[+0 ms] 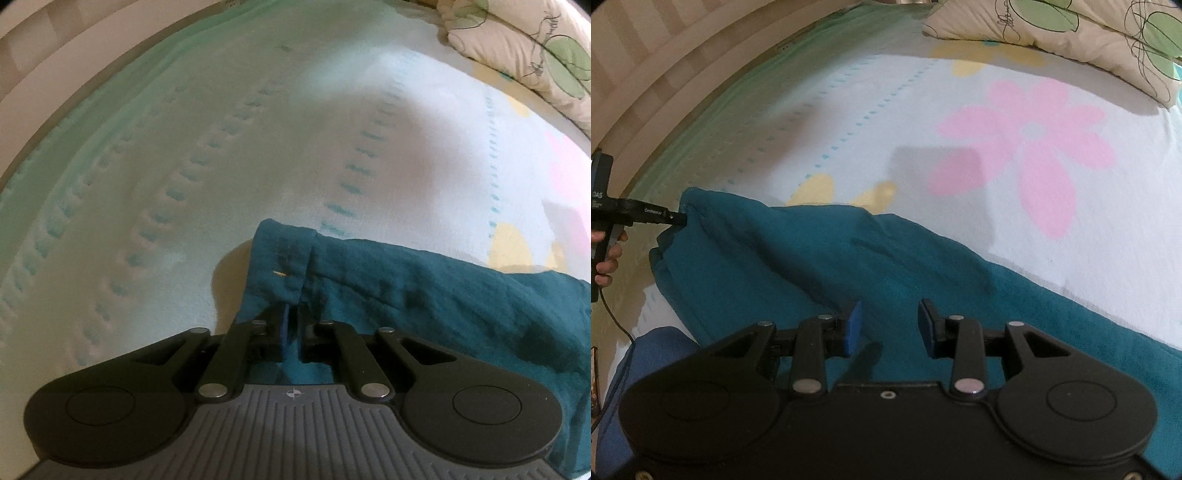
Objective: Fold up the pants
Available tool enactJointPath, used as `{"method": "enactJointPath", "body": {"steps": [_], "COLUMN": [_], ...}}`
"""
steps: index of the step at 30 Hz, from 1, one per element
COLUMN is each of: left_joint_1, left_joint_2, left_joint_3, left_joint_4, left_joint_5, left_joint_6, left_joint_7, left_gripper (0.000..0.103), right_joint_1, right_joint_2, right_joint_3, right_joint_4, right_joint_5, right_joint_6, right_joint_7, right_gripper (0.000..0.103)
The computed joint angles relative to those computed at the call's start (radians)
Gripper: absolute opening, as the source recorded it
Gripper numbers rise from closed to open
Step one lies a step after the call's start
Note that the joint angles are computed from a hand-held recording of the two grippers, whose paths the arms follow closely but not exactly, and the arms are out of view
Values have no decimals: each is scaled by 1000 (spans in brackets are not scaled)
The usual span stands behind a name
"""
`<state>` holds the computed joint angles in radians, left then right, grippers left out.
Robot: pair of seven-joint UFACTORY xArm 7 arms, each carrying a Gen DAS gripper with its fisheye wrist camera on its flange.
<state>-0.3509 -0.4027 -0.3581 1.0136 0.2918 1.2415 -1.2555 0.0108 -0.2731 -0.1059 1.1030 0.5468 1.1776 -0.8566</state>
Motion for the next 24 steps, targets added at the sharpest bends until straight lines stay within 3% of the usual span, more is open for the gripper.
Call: {"method": "enactJointPath", "body": {"steps": [3,9,14,16,18,24], "left_joint_1": [-17,-43,-49,-44,-37,-23], "left_joint_2": [-22,-88,-146,-154,-155,-63], "left_joint_3": [-12,-54,-47,-44,-47,-70], "left_joint_4": [17,77,15,-13,-28,48], "left_joint_5": [-6,-47,-115,-130,-130,-61], "left_joint_6": [14,162,238,224,183,143], "left_joint_7": [15,45,60,56,45,76], "left_gripper": [0,0,0,0,0,3], "right_joint_1": [2,3,12,21,25,24], "right_joint_2": [7,51,127,177,222,367], "right_joint_3": [-3,5,36,58,75,128], "right_joint_4": [6,43,93,126,152,236], "right_joint_5": [12,40,71,80,96,26], "right_joint_6": [3,-10,-70,-99,-119,-93], "right_joint_7": [-7,-27,-13,0,-6,63], "right_gripper": [45,45,45,49,60,61]}}
